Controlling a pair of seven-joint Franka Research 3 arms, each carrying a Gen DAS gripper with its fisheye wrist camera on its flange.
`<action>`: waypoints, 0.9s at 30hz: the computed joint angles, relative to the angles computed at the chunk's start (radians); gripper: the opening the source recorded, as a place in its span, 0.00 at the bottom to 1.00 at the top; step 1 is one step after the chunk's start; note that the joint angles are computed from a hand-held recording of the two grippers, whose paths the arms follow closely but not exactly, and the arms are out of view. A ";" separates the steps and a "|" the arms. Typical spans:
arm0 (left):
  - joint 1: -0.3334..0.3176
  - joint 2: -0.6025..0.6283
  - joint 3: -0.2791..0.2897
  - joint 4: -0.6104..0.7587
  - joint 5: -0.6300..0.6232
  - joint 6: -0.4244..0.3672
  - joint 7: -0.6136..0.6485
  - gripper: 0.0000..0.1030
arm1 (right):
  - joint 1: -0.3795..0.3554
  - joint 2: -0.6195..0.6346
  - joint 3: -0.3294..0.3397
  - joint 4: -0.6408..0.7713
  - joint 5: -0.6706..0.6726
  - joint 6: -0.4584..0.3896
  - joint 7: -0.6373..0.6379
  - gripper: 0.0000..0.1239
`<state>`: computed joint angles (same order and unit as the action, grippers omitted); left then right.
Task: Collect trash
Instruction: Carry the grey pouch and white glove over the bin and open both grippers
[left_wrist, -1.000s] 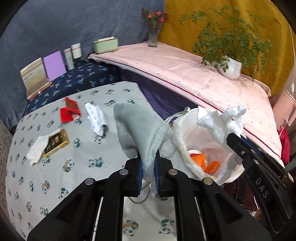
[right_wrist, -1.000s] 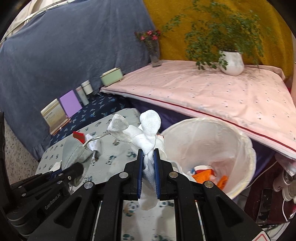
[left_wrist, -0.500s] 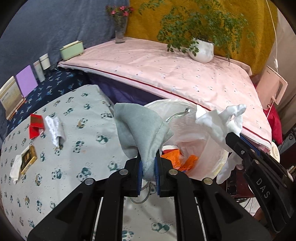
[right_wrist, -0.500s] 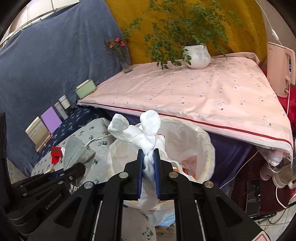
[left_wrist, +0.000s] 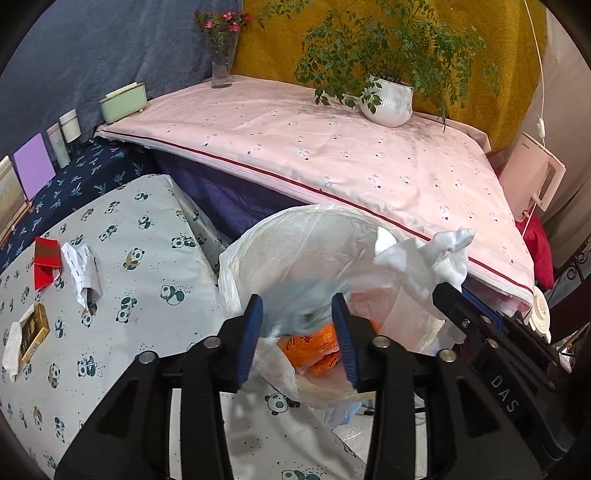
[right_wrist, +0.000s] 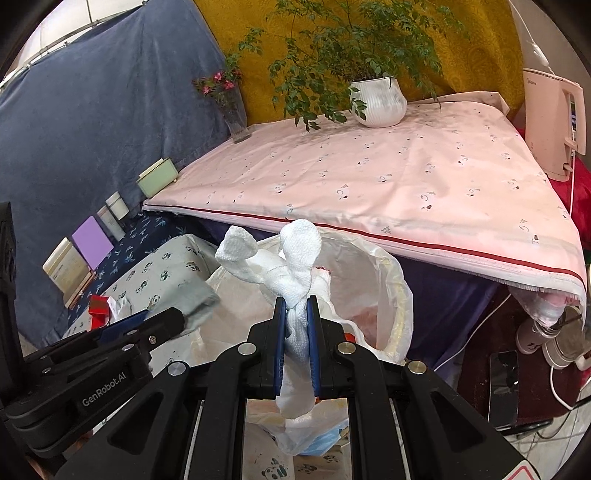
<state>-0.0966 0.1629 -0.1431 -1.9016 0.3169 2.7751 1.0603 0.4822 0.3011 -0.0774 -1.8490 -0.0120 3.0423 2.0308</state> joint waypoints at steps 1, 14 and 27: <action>0.002 0.000 0.000 -0.002 -0.004 0.004 0.001 0.47 | -0.003 0.004 0.005 0.005 0.003 -0.002 -0.005 0.09; 0.017 -0.033 0.030 -0.043 0.075 0.021 -0.105 0.67 | 0.001 0.052 0.023 0.074 0.023 -0.042 -0.042 0.12; 0.071 -0.107 0.050 -0.138 0.118 0.040 -0.211 0.78 | 0.077 0.074 -0.021 0.126 -0.066 -0.045 0.018 0.34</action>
<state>-0.0255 0.0562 -0.0932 -2.0400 0.4351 2.8150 0.8496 0.5596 0.3752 -0.0981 -1.7228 -0.0776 2.9968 2.0490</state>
